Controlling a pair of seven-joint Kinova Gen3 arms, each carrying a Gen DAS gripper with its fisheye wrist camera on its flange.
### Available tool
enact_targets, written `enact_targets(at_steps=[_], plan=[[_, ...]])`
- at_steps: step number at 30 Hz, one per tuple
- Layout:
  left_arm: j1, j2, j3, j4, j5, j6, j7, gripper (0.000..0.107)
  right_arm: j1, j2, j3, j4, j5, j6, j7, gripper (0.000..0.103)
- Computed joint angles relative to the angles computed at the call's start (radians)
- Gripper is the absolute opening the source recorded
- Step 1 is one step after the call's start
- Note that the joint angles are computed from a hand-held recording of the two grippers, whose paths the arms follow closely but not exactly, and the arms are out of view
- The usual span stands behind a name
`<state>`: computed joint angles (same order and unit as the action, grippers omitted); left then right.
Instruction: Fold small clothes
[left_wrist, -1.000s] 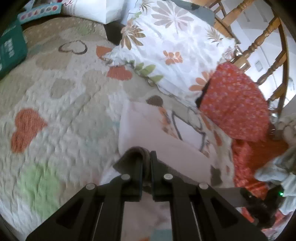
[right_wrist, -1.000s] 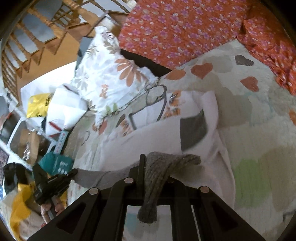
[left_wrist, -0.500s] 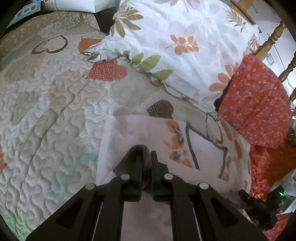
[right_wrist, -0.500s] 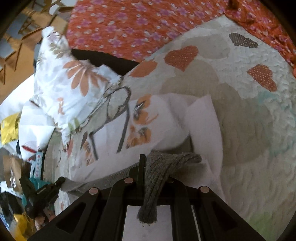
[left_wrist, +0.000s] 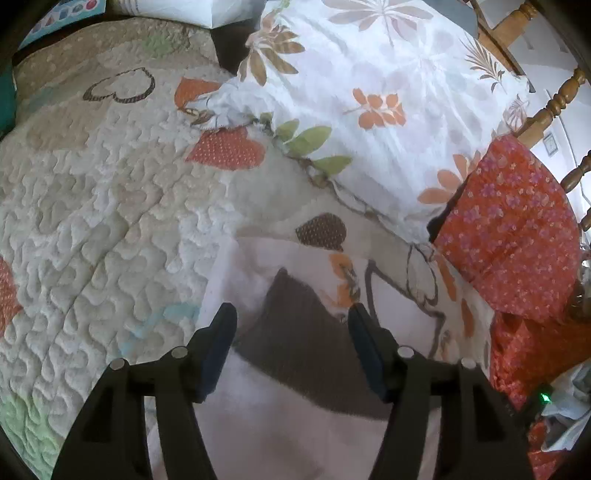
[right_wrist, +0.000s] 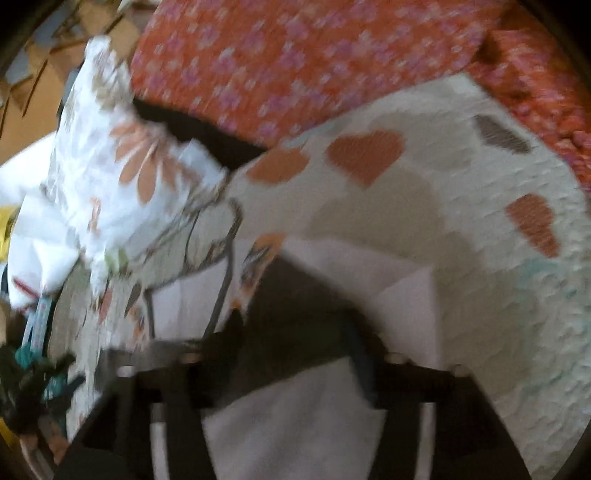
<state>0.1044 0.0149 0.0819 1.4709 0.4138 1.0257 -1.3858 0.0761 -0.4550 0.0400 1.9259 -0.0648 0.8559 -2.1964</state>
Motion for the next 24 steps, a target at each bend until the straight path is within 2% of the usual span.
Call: enact_targets(at_steps=[4,7,10,17,19,21,22,24], plan=[[0.002,-0.011,0.001,-0.007,-0.037,0.045,-0.017,0.063,0.045,-0.028,0.020,-0.018,0.009,0.049,-0.039,0.066],[0.011,-0.028,0.005,0.000,-0.088,0.063,-0.044,0.063,0.040,-0.049,0.023,-0.039,0.021,0.085,-0.024,0.066],[0.017,-0.047,0.004,0.018,-0.121,0.086,-0.088,0.063,0.037,-0.050,-0.009,-0.072,0.054,0.146,-0.005,0.066],[0.002,-0.093,-0.021,0.060,-0.113,0.159,-0.171,0.063,0.008,-0.039,-0.056,-0.091,0.110,0.303,0.054,0.066],[-0.003,-0.111,-0.027,0.077,-0.110,0.161,-0.178,0.063,-0.007,-0.049,-0.041,-0.082,0.093,0.350,0.075,0.066],[-0.008,-0.127,-0.032,0.096,-0.104,0.162,-0.180,0.063,-0.034,-0.064,0.012,-0.073,0.036,0.385,0.099,0.066],[-0.009,-0.134,-0.034,0.104,-0.103,0.164,-0.179,0.063,-0.044,-0.078,0.045,-0.063,-0.004,0.393,0.108,0.062],[-0.011,-0.149,-0.035,0.121,-0.103,0.169,-0.175,0.063,-0.056,-0.102,0.083,-0.046,-0.062,0.411,0.110,0.043]])
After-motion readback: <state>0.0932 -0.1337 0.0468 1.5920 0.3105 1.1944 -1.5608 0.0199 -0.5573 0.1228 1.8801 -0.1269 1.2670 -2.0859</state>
